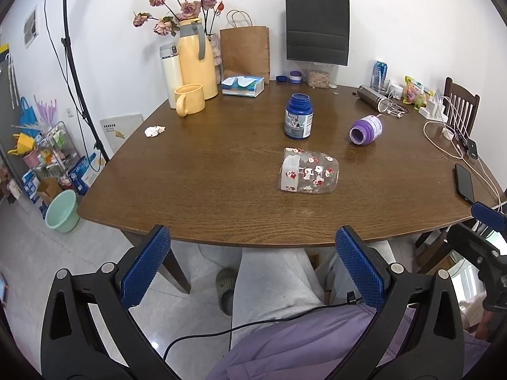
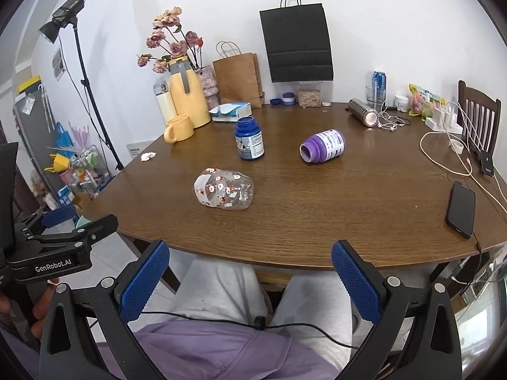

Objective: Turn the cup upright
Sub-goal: 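Reach the left gripper to the clear Santa-print jar lying on its side, then close the left gripper on the jar body and lift it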

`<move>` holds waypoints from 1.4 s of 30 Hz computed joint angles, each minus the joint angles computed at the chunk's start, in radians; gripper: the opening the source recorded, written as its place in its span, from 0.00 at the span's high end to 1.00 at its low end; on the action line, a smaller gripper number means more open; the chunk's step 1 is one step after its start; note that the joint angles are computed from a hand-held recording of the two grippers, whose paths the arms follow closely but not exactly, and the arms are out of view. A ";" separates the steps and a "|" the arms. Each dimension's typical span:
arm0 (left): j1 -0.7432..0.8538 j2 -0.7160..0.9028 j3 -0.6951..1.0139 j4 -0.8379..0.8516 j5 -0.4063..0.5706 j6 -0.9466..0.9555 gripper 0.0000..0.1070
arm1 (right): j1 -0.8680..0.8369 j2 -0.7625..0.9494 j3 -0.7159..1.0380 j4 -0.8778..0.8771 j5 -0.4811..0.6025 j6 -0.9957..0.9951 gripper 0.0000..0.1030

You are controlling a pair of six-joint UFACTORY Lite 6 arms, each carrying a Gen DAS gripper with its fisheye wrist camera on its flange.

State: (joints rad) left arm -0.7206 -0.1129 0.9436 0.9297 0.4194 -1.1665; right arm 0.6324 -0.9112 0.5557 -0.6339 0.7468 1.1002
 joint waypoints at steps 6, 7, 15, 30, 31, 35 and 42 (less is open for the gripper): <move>-0.007 0.007 0.005 -0.009 0.005 0.010 0.04 | 0.008 -0.004 -0.004 -0.022 0.031 0.041 0.00; -0.006 0.009 0.005 -0.014 0.004 0.015 0.04 | 0.009 -0.004 -0.004 -0.023 0.029 0.040 0.00; -0.007 0.036 0.023 -0.020 -0.006 0.026 0.04 | -0.014 0.008 -0.010 0.000 -0.011 0.000 0.00; 0.153 0.583 0.427 -1.186 -0.200 1.143 0.11 | -0.621 0.950 0.504 1.084 -0.411 -1.484 0.00; 0.158 0.626 0.476 -1.290 -0.173 1.244 0.16 | -0.627 1.023 0.565 1.148 -0.407 -1.559 0.02; 0.188 0.819 0.708 -1.545 -0.048 1.462 0.41 | -0.633 1.304 0.852 1.223 -0.328 -1.631 0.51; 0.237 1.068 1.080 -1.534 0.095 1.416 0.44 | -0.660 1.552 1.097 1.287 -0.212 -1.679 0.64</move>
State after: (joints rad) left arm -0.4834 0.9554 2.0236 -0.6040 0.5146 0.2498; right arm -0.0278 0.6411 1.6530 0.6536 0.5352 -0.5791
